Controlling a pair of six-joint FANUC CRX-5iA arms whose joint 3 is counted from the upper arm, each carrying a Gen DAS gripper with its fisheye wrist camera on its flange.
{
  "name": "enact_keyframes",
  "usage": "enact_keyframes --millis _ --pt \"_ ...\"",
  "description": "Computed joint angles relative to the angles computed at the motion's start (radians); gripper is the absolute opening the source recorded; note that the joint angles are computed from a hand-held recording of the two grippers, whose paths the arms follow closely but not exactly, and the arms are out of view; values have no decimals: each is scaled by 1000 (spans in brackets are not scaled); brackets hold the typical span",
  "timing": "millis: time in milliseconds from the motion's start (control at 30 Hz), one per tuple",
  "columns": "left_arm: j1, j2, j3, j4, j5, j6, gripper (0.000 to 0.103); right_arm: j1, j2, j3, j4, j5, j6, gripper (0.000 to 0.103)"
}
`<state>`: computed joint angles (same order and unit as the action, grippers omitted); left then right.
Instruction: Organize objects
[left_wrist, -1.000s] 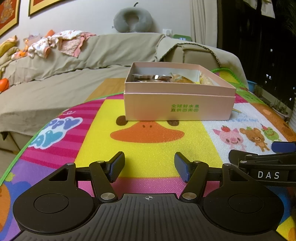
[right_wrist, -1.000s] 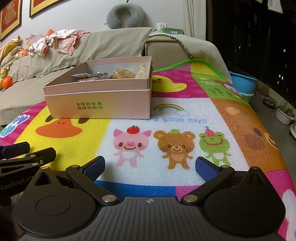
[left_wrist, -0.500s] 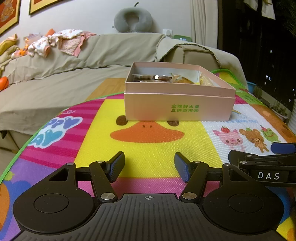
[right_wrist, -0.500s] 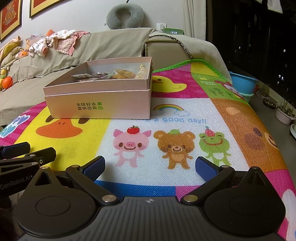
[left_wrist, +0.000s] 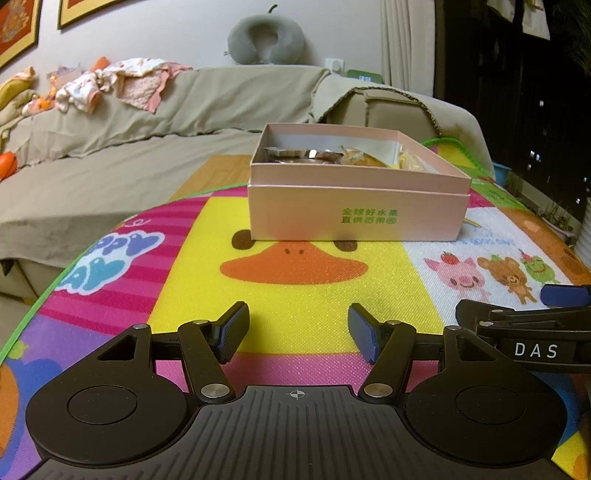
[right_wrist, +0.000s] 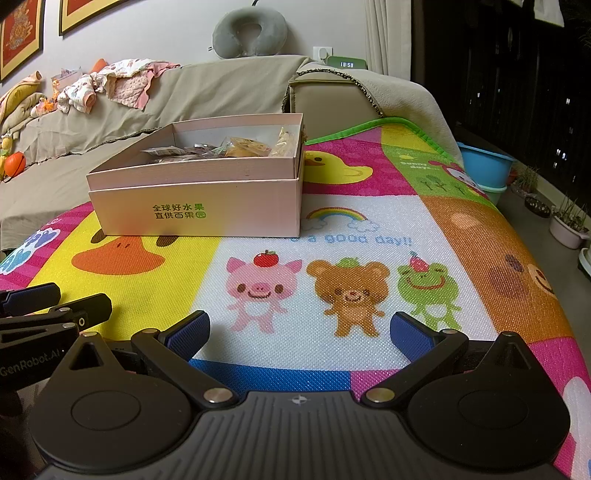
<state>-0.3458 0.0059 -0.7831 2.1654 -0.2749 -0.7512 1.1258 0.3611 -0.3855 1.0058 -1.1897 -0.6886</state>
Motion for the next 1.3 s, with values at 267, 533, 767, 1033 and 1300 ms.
enact_keyframes --millis 267,533,767,1033,1300 --pt "0 0 0 -1 0 1 66 0 0 0 0 0 0 103" --pt "1 -2 -2 -6 -2 7 66 0 1 0 0 0 0 103" --pt "2 -1 -2 -9 -4 10 66 0 1 0 0 0 0 103" --pt "6 -2 -3 -19 -7 21 66 0 0 1 0 0 1 103" --pt "6 -2 -3 -19 -7 20 66 0 1 1 0 0 1 103"
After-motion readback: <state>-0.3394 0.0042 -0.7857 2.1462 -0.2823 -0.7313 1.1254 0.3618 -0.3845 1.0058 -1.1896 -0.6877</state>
